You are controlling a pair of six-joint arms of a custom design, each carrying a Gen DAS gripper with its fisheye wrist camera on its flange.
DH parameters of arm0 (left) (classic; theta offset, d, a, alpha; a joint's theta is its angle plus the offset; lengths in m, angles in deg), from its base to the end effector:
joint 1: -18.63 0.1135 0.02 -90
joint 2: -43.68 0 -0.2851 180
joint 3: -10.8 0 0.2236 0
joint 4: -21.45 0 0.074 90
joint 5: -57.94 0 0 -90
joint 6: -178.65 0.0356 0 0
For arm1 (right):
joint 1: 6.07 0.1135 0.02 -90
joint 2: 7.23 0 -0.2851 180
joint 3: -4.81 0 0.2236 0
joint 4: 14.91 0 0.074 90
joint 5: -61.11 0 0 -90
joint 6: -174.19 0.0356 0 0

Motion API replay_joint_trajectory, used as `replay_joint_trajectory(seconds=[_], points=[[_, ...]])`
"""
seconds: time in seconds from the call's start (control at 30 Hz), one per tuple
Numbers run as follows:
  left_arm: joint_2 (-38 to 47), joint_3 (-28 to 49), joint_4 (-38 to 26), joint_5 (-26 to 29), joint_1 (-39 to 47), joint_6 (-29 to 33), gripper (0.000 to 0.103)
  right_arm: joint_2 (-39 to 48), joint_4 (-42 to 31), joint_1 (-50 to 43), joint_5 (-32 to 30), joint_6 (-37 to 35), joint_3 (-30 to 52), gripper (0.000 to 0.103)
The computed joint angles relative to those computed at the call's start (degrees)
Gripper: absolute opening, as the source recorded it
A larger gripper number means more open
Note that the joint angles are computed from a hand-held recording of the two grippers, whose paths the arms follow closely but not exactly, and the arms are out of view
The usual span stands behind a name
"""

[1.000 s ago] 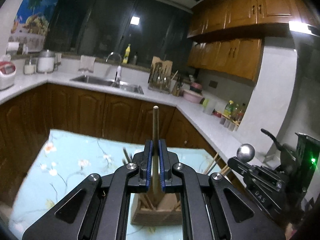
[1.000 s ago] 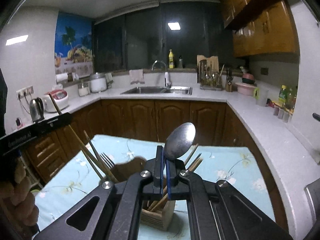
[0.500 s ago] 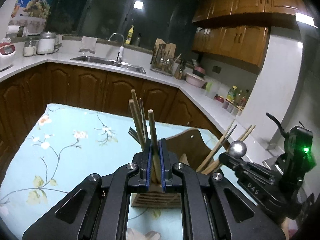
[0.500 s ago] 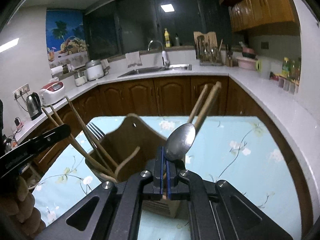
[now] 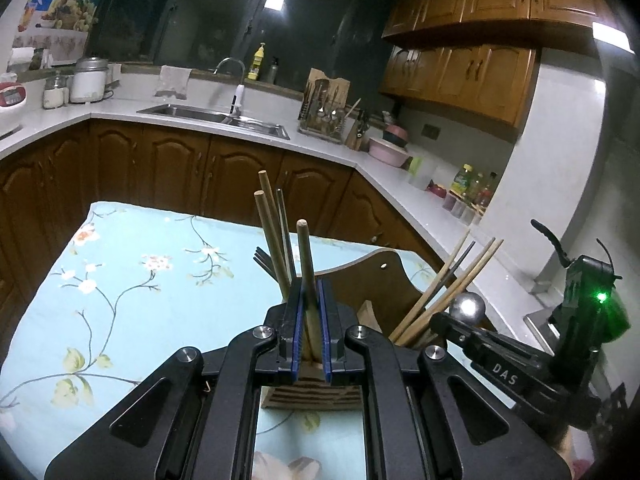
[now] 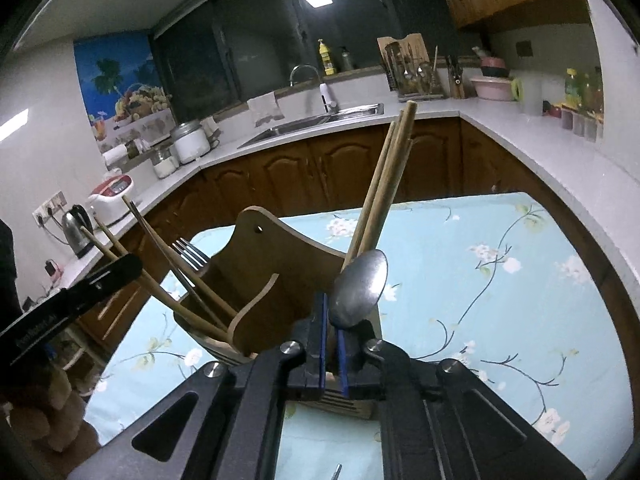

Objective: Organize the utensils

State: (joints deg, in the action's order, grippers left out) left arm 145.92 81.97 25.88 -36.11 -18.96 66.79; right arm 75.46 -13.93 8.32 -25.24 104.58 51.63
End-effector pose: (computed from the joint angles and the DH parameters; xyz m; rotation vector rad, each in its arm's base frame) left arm 0.2946 -0.2236 0.2276 0.2401 2.0701 -0.5736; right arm 0.2473 0.0611 0.2026 0.1511 2.1864 0.2751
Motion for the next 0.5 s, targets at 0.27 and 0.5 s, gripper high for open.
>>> replay_joint_trajectory(seconds=[0.27,0.5], points=[[-0.64,0.73,-3.0,0.22,-0.44,-0.17,0.014,-3.1,-1.5,-0.32,0.43,0.19,-0.48,0.035],[-3.73,-3.07,-2.59,-2.12,-1.59,-2.26,0.042,-7.45,-3.23,0.83,2.0,1.83,-3.03,0.046]])
